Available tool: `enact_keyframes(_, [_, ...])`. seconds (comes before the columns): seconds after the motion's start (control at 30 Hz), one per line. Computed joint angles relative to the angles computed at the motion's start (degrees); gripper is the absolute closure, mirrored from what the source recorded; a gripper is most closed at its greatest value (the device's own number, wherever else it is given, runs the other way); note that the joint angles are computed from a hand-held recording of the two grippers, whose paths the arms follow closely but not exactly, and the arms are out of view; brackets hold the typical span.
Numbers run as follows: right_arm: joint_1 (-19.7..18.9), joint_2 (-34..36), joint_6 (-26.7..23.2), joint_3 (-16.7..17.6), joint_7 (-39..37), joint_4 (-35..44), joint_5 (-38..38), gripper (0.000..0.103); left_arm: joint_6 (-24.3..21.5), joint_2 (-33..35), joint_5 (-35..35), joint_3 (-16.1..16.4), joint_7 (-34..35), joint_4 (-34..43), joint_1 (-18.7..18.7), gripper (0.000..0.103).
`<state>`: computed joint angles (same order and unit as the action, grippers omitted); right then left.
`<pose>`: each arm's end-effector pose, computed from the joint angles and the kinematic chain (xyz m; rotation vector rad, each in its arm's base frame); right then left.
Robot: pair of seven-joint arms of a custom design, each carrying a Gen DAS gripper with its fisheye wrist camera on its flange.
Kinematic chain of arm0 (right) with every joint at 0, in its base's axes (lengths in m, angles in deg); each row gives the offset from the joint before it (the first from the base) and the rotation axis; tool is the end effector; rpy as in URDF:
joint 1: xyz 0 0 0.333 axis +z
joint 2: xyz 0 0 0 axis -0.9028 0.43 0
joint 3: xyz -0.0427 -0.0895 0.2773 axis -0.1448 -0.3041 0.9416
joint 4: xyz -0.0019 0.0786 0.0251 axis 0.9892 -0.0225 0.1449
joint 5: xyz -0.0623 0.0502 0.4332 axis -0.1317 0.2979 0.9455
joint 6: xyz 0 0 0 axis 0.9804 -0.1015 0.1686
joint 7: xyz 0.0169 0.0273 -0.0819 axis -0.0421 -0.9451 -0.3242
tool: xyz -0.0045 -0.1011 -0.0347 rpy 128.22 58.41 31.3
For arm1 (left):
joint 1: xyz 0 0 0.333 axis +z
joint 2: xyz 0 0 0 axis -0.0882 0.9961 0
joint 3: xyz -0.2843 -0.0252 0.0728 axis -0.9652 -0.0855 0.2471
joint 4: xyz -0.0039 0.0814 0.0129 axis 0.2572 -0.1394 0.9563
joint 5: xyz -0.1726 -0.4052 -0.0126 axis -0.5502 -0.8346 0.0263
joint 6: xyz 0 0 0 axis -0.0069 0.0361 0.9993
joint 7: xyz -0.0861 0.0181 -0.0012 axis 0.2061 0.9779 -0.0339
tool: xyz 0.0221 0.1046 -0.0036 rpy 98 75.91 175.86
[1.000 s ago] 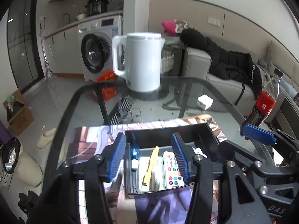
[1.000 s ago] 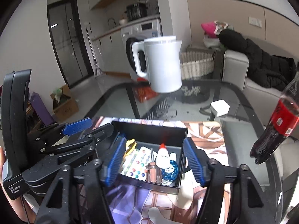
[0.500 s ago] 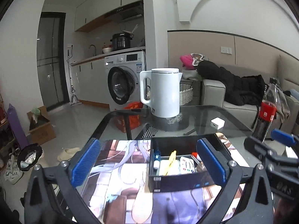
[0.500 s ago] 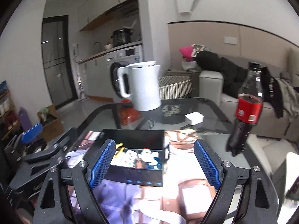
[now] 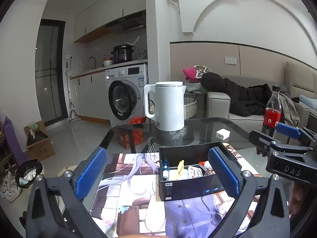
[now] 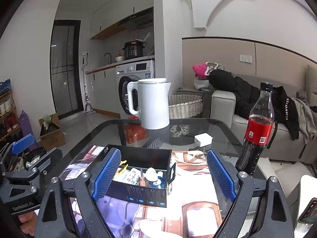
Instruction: Organize rigid objects
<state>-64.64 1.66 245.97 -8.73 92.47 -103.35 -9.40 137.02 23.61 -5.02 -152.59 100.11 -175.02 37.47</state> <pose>0.5007 0.1879 0.5272 -1.6240 1.1947 -0.8426 0.4320 -0.4142 0.5376 -1.4780 1.3069 -0.9486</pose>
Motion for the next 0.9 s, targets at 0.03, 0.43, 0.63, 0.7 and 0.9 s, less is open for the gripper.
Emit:
enact_keyframes(0.03, [-0.13,0.03,0.12,0.11,-0.06,-0.03,0.02,0.011,0.42,-0.23,0.16,0.10,0.02,-0.08,-0.08,0.000])
enact_keyframes(0.43, [-1.90,-0.67,1.02,1.96,-0.33,-0.65,0.47,0.010,1.78,-3.15,-0.71,0.83,-0.53,-0.27,0.23,0.000])
enact_keyframes(0.63, [-0.65,-0.64,-0.13,0.90,0.05,-0.53,0.93,0.010,1.07,-1.68,-1.23,0.50,-0.14,0.05,0.31,0.000])
enact_keyframes(0.7, [1.45,-0.45,-0.39,-1.21,0.39,-0.43,0.40,0.010,1.07,-1.33,-1.17,0.42,-0.09,0.13,0.39,0.000])
enact_keyframes(0.9, [5.23,-0.10,-0.98,-5.03,0.88,-0.27,-1.36,0.010,0.63,-1.09,-1.17,0.25,-0.37,0.37,0.58,0.000])
